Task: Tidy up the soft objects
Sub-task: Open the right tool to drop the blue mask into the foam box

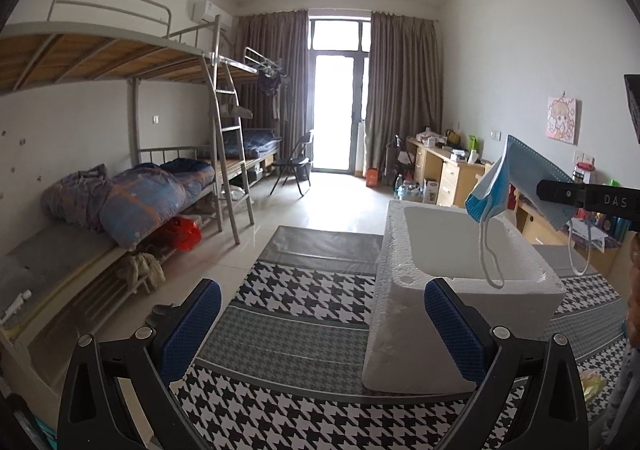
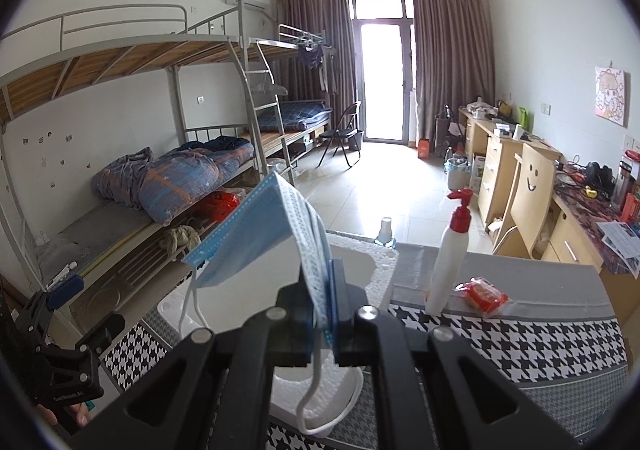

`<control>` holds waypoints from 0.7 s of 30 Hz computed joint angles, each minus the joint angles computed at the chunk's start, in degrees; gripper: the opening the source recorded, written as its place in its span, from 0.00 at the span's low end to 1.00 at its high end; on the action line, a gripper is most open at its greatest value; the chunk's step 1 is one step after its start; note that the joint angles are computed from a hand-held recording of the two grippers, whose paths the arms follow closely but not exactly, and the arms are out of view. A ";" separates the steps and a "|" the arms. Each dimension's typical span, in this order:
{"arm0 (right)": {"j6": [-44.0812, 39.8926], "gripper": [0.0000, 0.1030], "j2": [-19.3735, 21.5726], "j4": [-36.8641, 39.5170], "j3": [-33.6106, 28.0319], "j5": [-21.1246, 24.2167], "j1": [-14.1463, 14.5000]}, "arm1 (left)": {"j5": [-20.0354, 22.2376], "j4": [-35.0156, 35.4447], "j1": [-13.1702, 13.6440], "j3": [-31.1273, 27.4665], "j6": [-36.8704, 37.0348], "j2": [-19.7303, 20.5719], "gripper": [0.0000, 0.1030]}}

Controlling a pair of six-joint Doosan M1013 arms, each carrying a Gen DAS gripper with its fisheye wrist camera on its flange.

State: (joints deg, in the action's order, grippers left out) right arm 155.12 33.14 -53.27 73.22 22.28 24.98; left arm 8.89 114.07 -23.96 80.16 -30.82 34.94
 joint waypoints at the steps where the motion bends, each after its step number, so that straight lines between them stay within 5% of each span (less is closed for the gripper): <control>1: -1.05 0.09 0.13 0.90 -0.27 -0.01 -0.04 | 0.09 1.15 0.05 0.18 -1.50 -0.08 0.99; 13: -20.58 0.09 3.15 20.42 -5.26 2.79 -0.93 | 3.23 0.56 -0.28 1.16 -2.63 -0.40 0.99; 21: -26.22 0.12 5.06 25.75 -8.30 7.01 -0.83 | 3.03 -0.43 -0.08 1.60 -2.37 -0.64 0.99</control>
